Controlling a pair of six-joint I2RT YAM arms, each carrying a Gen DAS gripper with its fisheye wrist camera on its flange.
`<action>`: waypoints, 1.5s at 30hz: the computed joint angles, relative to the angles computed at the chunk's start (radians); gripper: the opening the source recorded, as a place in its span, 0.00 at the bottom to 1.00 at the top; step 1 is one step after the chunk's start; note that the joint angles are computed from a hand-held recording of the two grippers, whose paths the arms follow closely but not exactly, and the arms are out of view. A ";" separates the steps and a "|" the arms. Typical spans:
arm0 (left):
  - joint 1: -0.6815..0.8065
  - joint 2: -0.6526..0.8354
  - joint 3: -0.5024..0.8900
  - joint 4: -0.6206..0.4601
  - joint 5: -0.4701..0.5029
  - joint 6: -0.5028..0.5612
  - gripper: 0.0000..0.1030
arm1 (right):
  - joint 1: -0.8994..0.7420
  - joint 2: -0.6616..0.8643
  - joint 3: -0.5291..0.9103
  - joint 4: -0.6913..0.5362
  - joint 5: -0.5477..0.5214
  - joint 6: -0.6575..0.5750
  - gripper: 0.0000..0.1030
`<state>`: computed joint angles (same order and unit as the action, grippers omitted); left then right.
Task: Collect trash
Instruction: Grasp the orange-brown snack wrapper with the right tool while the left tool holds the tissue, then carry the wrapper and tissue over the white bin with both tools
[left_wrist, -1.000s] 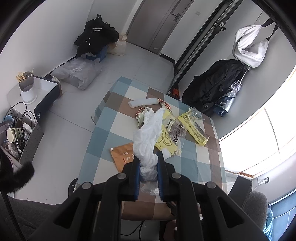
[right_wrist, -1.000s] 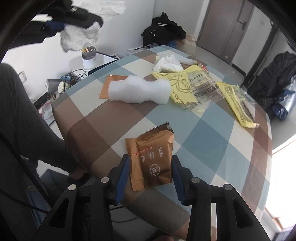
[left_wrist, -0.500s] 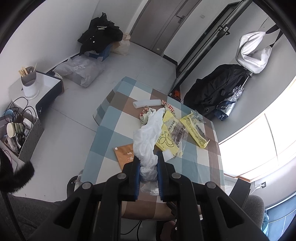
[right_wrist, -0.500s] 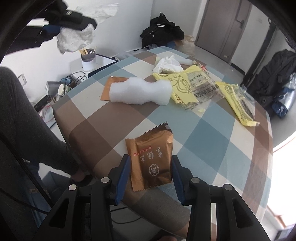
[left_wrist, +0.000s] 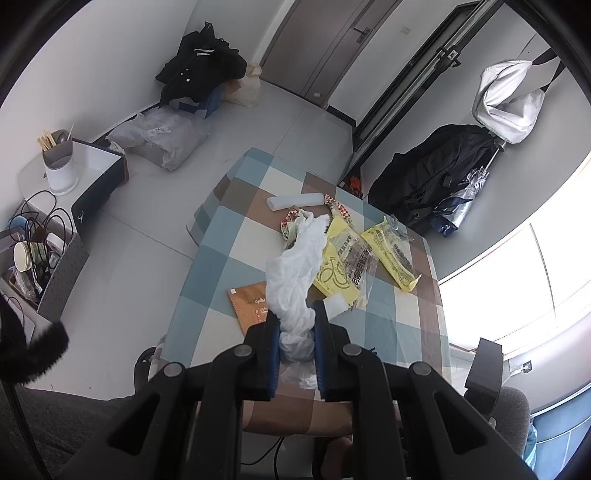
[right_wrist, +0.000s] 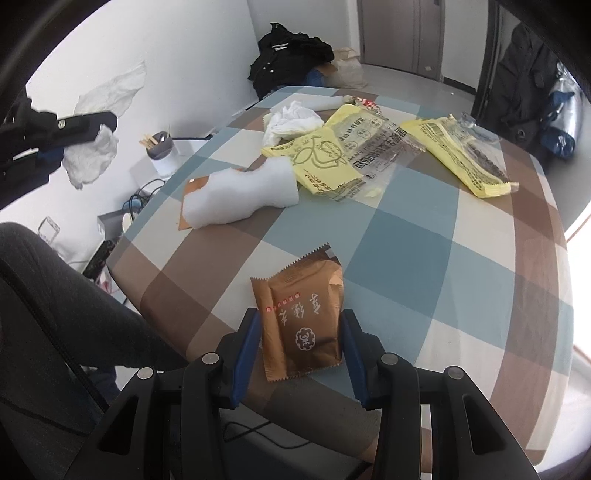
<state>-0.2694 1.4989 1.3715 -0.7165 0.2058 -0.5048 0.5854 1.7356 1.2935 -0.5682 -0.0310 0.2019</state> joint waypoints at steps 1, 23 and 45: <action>0.000 -0.007 -0.016 0.019 0.000 -0.003 0.11 | -0.004 0.001 0.001 0.002 -0.005 0.001 0.41; -0.076 0.077 0.085 -0.070 -0.067 0.023 0.11 | -0.127 -0.265 -0.062 0.036 -0.156 0.091 0.41; -0.552 0.827 1.391 -0.574 -0.074 0.162 0.11 | -1.261 -0.722 0.064 -0.455 -0.645 -0.222 0.43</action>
